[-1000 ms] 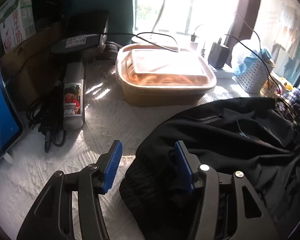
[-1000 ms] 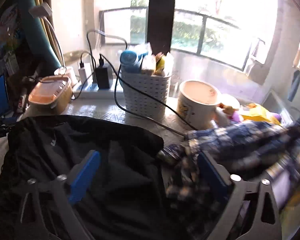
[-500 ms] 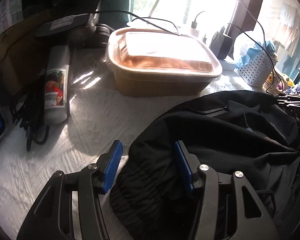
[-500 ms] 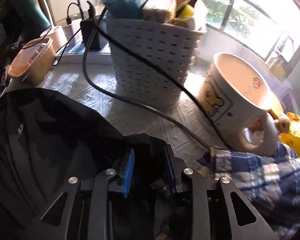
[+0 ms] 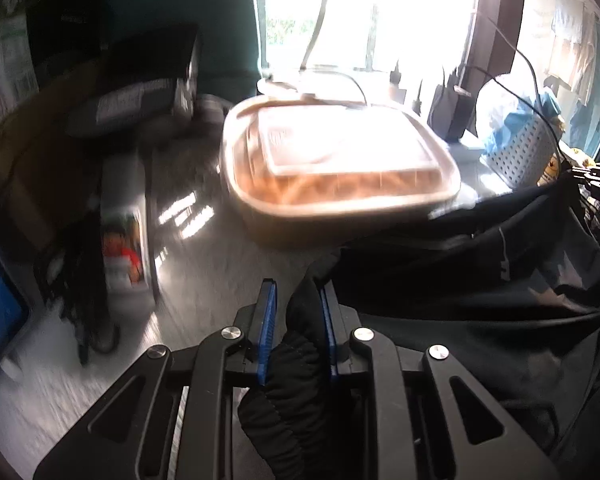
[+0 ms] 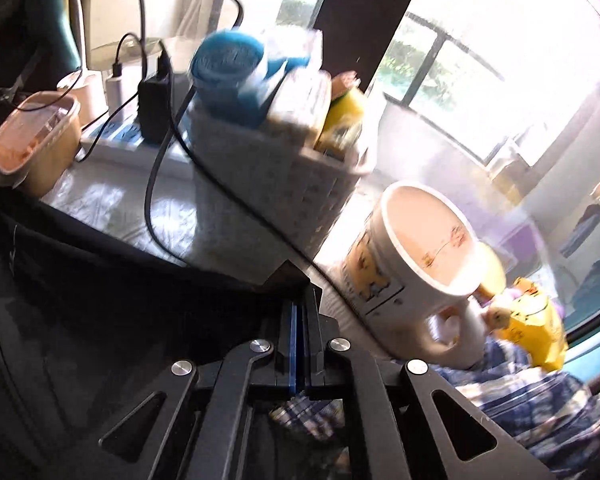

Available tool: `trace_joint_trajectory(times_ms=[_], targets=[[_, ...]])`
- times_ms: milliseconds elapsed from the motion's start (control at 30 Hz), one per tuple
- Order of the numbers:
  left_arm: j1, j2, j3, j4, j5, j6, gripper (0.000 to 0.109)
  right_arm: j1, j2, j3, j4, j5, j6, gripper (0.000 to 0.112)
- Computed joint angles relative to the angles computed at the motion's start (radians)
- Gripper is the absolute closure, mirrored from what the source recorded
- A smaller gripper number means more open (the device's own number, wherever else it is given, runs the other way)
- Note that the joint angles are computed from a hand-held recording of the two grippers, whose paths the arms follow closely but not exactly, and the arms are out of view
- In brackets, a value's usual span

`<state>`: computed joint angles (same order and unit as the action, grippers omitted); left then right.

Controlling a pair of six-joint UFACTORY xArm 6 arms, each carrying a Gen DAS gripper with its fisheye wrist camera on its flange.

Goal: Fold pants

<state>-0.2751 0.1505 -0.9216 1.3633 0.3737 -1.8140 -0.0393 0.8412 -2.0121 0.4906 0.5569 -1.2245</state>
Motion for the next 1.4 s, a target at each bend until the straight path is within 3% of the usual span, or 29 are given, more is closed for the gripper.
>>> trace_joint_trajectory(times_ms=[300, 400, 467, 500, 533, 567, 600, 633, 667, 833, 1000, 1200, 1333, 1400], targets=[[0.012, -0.012, -0.014, -0.007, 0.004, 0.037, 0.088, 0.025, 0.017, -0.011, 0.023, -0.093, 0.043, 0.111], [-0.018, -0.038, 0.002, -0.012, 0.037, 0.046, 0.087, 0.033, 0.004, 0.035, 0.002, -0.109, 0.055, 0.111], [-0.039, -0.077, 0.028, 0.007, 0.072, 0.016, 0.072, 0.025, -0.016, 0.064, -0.012, -0.098, 0.069, 0.107], [-0.045, -0.105, 0.05, 0.03, 0.079, -0.019, 0.048, 0.021, -0.03, 0.083, 0.005, -0.098, 0.06, 0.106], [-0.047, -0.134, 0.072, 0.062, 0.075, -0.065, 0.038, 0.015, -0.055, 0.115, 0.041, -0.099, 0.035, 0.102], [-0.049, -0.173, 0.103, 0.083, 0.071, -0.102, 0.038, 0.007, -0.088, 0.151, 0.084, -0.092, 0.004, 0.098], [-0.056, -0.205, 0.128, 0.083, 0.076, -0.113, 0.038, -0.002, -0.123, 0.19, 0.135, -0.081, -0.036, 0.076], [-0.065, -0.233, 0.151, 0.084, 0.084, -0.121, 0.038, -0.01, -0.151, 0.219, 0.174, -0.068, -0.067, 0.03], [-0.081, -0.269, 0.18, 0.082, 0.098, -0.13, 0.038, -0.021, -0.19, 0.261, 0.23, -0.05, -0.115, 0.01], [-0.172, -0.376, 0.28, 0.032, 0.139, -0.153, 0.038, -0.078, -0.405, 0.501, 0.421, 0.026, -0.318, 0.009], [-0.267, -0.403, 0.346, 0.015, 0.128, -0.263, 0.038, -0.171, -0.568, 0.688, 0.538, 0.06, -0.461, 0.01], [-0.371, -0.351, 0.362, -0.015, 0.089, -0.355, 0.038, -0.271, -0.59, 0.756, 0.492, 0.102, -0.478, 0.012], [-0.393, -0.298, 0.36, -0.008, 0.045, -0.398, 0.038, -0.306, -0.528, 0.744, 0.375, 0.118, -0.438, 0.036], [-0.378, -0.288, 0.368, -0.003, 0.02, -0.427, 0.038, -0.316, -0.487, 0.72, 0.307, 0.142, -0.402, 0.04]])
